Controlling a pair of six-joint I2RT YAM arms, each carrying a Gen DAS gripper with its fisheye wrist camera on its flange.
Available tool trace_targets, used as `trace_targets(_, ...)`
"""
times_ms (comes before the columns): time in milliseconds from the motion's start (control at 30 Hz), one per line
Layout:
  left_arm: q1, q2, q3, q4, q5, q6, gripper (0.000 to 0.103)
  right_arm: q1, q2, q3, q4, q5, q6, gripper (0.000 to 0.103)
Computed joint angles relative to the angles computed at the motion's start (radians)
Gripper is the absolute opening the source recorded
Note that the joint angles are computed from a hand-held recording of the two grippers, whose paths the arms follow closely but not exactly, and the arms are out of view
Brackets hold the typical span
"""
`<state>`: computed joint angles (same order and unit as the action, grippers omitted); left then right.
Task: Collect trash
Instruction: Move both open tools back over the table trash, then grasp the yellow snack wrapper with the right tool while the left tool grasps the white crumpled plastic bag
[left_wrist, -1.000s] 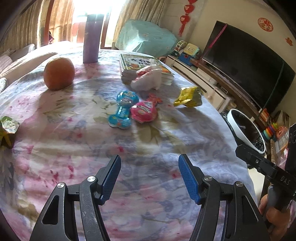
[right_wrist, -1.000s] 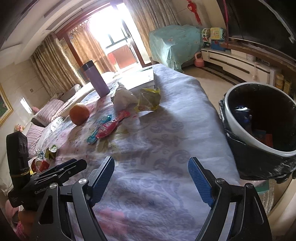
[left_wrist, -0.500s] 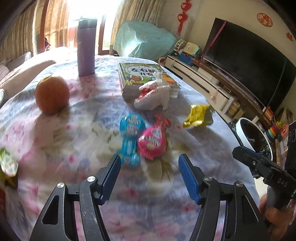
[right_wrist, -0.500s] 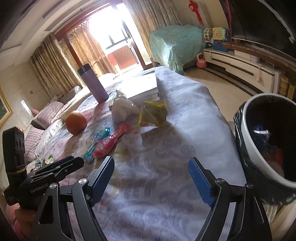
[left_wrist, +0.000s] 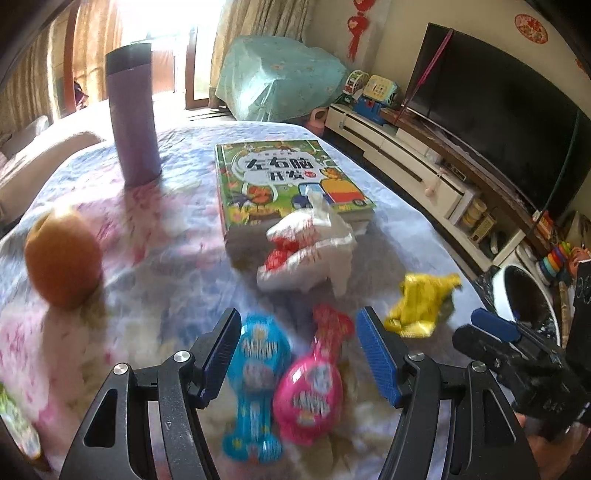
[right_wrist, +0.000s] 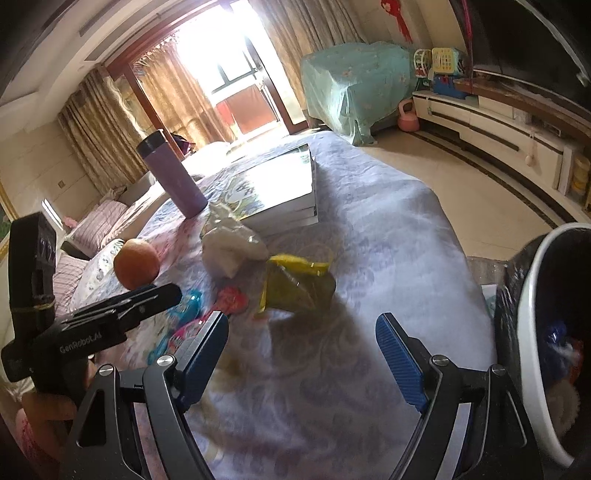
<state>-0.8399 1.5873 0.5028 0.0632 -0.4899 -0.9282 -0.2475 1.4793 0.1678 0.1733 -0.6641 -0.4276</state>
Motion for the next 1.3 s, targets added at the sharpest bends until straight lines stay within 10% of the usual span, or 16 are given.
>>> trace_targets(233,0.140,0.156,0.098,0.082,0.087,0.153,0.065,0.051,0.167,0.093,0.060,0.000,0.060,0.079)
trace_targets(367,0.175,0.227,0.133,0.149,0.128,0.203,0.064,0.060,0.224,0.129,0.057,-0.010,0.063,0.047)
trace_targets(533,0.173,0.288,0.170,0.193,0.162,0.232,0.027,0.039,0.208,0.121,0.018,-0.040,0.020,0.024)
trace_targets(600,0.160,0.303,0.185,0.179,0.153,0.239,0.014,0.016,0.181,0.113,-0.017,-0.055,-0.009,0.023)
trace_targets(1300,-0.157,0.078,-0.012,0.211,0.015,-0.004,0.008,-0.546,-0.023,0.185,-0.727,-0.188,-0.684,0.019)
